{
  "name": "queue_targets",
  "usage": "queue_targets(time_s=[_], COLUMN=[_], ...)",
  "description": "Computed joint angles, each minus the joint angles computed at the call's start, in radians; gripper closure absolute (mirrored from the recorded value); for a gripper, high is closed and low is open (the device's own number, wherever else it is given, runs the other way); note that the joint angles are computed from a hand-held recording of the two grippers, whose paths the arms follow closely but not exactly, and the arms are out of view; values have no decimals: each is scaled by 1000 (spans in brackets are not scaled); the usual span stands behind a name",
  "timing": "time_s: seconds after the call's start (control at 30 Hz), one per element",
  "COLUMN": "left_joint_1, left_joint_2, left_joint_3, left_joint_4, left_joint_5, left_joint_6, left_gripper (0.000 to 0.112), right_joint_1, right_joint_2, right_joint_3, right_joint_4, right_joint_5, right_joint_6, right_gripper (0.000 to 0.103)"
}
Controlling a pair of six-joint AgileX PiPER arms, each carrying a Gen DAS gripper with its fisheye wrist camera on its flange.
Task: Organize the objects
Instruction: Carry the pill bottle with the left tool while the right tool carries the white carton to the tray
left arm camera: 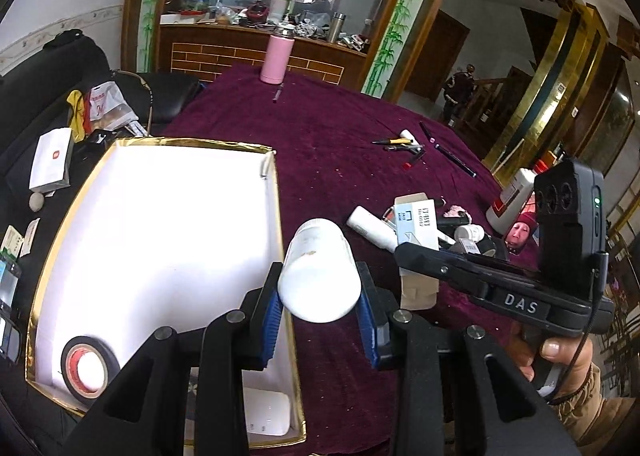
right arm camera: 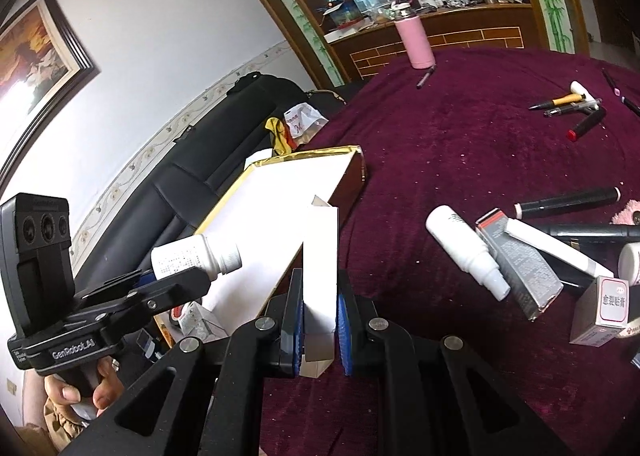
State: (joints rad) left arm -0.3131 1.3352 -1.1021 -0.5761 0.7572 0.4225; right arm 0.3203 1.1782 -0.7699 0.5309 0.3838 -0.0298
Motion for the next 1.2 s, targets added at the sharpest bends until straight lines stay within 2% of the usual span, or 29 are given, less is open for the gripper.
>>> queue_targets(time_s=[0.33, 0.87, 1.2], left_joint_1=[41, 260, 272], left_joint_2=[-14, -53, -42], left_joint_3=[2, 41, 47], left_joint_4=[15, -39, -35], left_joint_5=[9, 62, 54], left_joint_6=[-7, 83, 86], left_gripper=[80, 80, 80], right_joint_1=[46, 147, 177], right_joint_2=[35, 132, 178], right_joint_3=[-27, -96, -136], right_joint_4=[12, 18, -1], right_joint_5=[-15, -51, -52], right_joint_6=[-8, -10, 8], right_gripper=[88, 88, 88])
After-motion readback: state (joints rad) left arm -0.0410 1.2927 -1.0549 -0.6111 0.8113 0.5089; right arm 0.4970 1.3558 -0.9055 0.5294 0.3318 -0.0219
